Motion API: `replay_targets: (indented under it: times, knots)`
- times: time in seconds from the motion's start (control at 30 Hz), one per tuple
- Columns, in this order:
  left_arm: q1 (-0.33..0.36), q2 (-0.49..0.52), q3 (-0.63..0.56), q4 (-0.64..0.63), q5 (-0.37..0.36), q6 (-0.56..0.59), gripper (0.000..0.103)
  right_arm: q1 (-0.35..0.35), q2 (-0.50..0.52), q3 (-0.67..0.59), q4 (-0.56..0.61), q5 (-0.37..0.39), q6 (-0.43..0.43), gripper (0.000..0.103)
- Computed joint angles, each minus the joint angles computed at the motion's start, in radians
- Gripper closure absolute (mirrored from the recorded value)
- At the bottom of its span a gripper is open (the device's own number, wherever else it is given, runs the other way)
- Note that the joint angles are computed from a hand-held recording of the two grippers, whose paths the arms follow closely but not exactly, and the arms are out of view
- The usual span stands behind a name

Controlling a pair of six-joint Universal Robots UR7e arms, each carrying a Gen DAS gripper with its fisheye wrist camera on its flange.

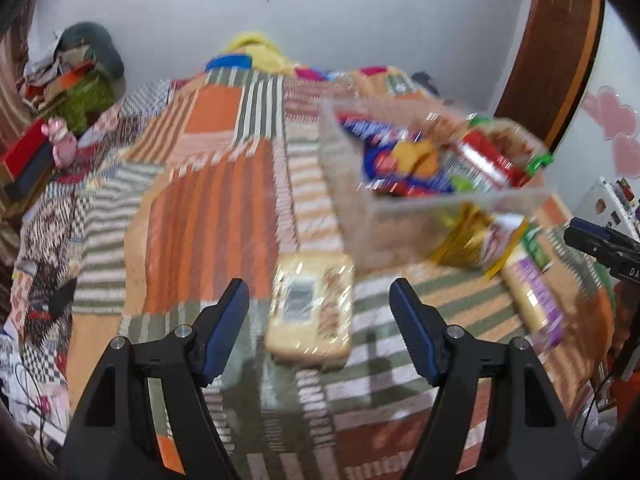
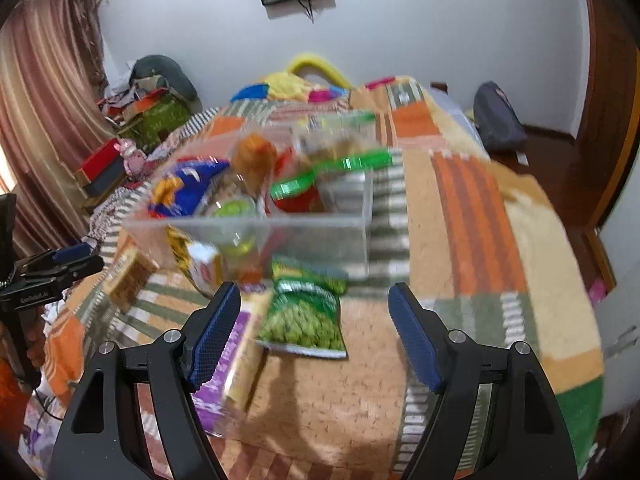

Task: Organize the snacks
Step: 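Grasp the green pea bag with the right tool while the left tool grasps the bread slice pack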

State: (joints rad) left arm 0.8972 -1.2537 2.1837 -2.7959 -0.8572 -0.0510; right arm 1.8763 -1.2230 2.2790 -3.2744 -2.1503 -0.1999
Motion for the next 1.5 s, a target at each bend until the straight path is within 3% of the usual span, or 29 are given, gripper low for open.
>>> replay_targets:
  times: [0.27, 0.4, 0.57, 0.73, 0.9, 1.5]
  knots:
    - [0.064, 0.066, -0.021, -0.043, -0.046, 0.012, 0.031, -0.039, 0.038, -0.013, 0.059, 0.005, 0.032, 0.03]
    - [0.085, 0.109, -0.046, -0.07, -0.054, 0.032, 0.031, -0.042, 0.057, -0.027, 0.072, -0.005, 0.031, 0.042]
    - [0.104, 0.13, -0.056, -0.078, -0.067, 0.032, 0.046, -0.026, 0.082, -0.034, 0.049, -0.051, -0.005, 0.056]
    - [0.1, 0.121, -0.041, -0.094, -0.069, 0.022, 0.047, -0.03, 0.065, -0.017, 0.029, -0.037, -0.016, 0.061]
    - [0.068, 0.083, -0.015, -0.086, -0.06, 0.014, 0.048, -0.033, 0.031, 0.003, 0.032, -0.002, -0.006, 0.076]
    - [-0.074, -0.011, 0.007, -0.096, -0.044, -0.02, 0.048, 0.012, -0.035, 0.031, 0.001, 0.021, -0.019, 0.088]
